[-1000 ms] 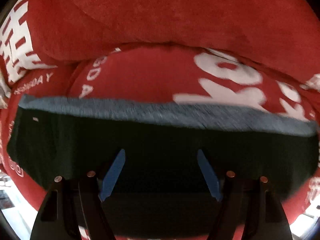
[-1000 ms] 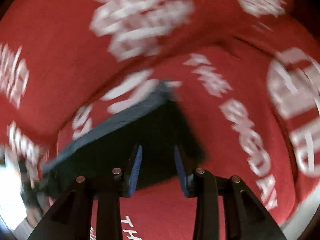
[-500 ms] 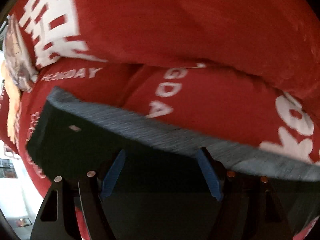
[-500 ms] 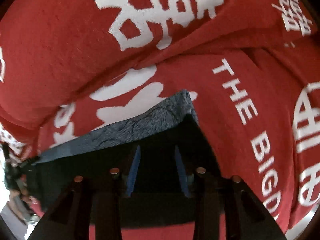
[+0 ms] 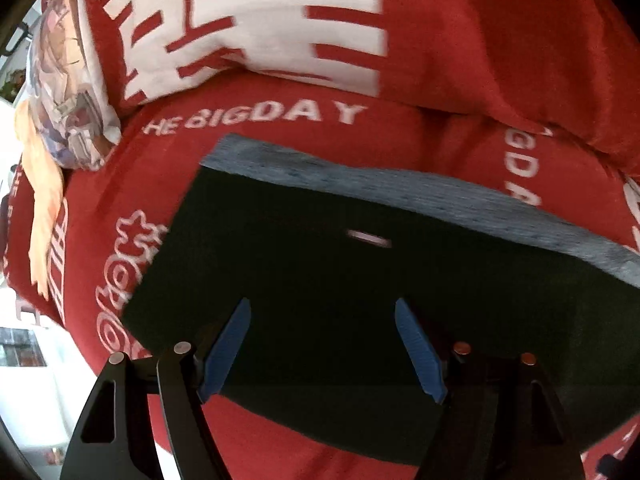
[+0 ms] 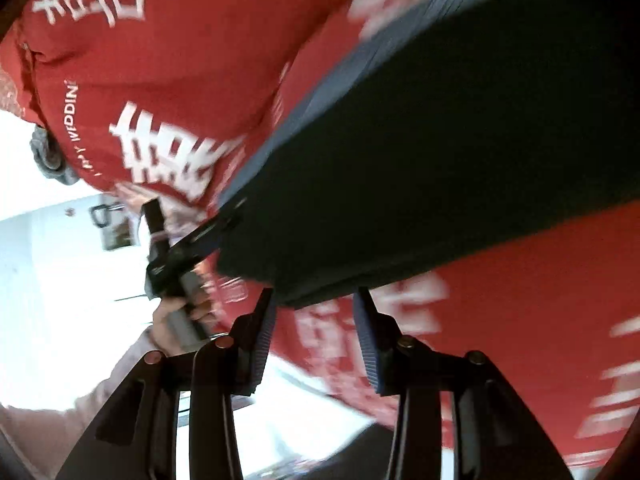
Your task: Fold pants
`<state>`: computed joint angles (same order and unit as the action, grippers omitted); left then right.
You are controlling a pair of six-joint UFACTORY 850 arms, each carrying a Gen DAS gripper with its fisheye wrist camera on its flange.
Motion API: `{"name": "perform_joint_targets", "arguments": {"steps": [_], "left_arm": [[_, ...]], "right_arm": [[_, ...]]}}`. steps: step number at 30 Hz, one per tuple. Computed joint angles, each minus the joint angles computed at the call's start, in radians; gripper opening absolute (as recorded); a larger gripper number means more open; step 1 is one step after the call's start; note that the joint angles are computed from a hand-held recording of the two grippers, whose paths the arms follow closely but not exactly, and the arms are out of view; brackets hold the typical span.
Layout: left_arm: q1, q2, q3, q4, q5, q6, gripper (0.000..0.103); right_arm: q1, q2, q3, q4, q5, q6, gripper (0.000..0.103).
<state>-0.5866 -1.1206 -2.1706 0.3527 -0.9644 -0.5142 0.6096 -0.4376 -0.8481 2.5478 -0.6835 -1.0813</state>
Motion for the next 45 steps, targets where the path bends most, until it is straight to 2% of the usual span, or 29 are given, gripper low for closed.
{"name": "perform_joint_targets", "arguments": {"steps": [2,3,5,6,10,15,18,21,28,31,35,36,37,38,40,43,45], "left_arm": [[0.027,0.013,0.048,0.025,0.032,0.020,0.076],[0.050,0.011,0.066,-0.008,0.040,0.048,0.076],[0.082,0.049,0.140,-0.098,0.135,0.099,0.080],[0.086,0.058,0.156,-0.116,0.155,0.125,0.080],[0.089,0.070,0.185,-0.160,0.197,0.192,0.084],[0.098,0.074,0.189,-0.209,0.209,0.244,0.085],[0.099,0.078,0.203,-0.194,0.220,0.249,0.085],[0.098,0.076,0.197,-0.193,0.216,0.243,0.085],[0.097,0.081,0.201,-0.198,0.220,0.263,0.085],[0.094,0.088,0.211,-0.189,0.222,0.252,0.085],[0.096,0.087,0.211,-0.196,0.223,0.262,0.085],[0.097,0.088,0.212,-0.198,0.223,0.269,0.085],[0.097,0.091,0.215,-0.201,0.222,0.279,0.085],[0.098,0.092,0.216,-0.205,0.221,0.290,0.085],[0.101,0.095,0.222,-0.217,0.227,0.322,0.085],[0.100,0.112,0.254,-0.210,0.260,0.345,0.085],[0.090,0.124,0.279,-0.168,0.280,0.330,0.087]], "right_arm": [[0.035,-0.103,-0.099,0.046,-0.040,0.012,0.043],[0.049,-0.155,-0.145,0.079,-0.064,0.022,0.043],[0.069,-0.232,-0.207,0.141,-0.101,0.052,0.043],[0.082,-0.247,-0.219,0.169,-0.103,0.060,0.043],[0.104,-0.258,-0.234,0.257,-0.092,0.023,0.043],[0.103,-0.241,-0.228,0.255,-0.071,0.048,0.043],[0.113,-0.216,-0.217,0.257,-0.024,0.036,0.043],[0.115,-0.239,-0.247,0.237,-0.015,0.062,0.043],[0.119,-0.258,-0.255,0.270,-0.048,0.064,0.043],[0.125,-0.250,-0.253,0.241,-0.019,0.084,0.043],[0.122,-0.276,-0.275,0.285,-0.035,0.063,0.045],[0.118,-0.284,-0.286,0.282,-0.032,0.060,0.042],[0.115,-0.287,-0.295,0.285,-0.021,0.053,0.022],[0.111,-0.283,-0.305,0.277,0.023,0.050,0.006],[0.104,-0.270,-0.318,0.254,0.075,0.041,0.007],[0.114,-0.232,-0.337,0.211,0.197,-0.009,0.007],[0.127,-0.242,-0.346,0.152,0.240,0.056,0.007]]}}
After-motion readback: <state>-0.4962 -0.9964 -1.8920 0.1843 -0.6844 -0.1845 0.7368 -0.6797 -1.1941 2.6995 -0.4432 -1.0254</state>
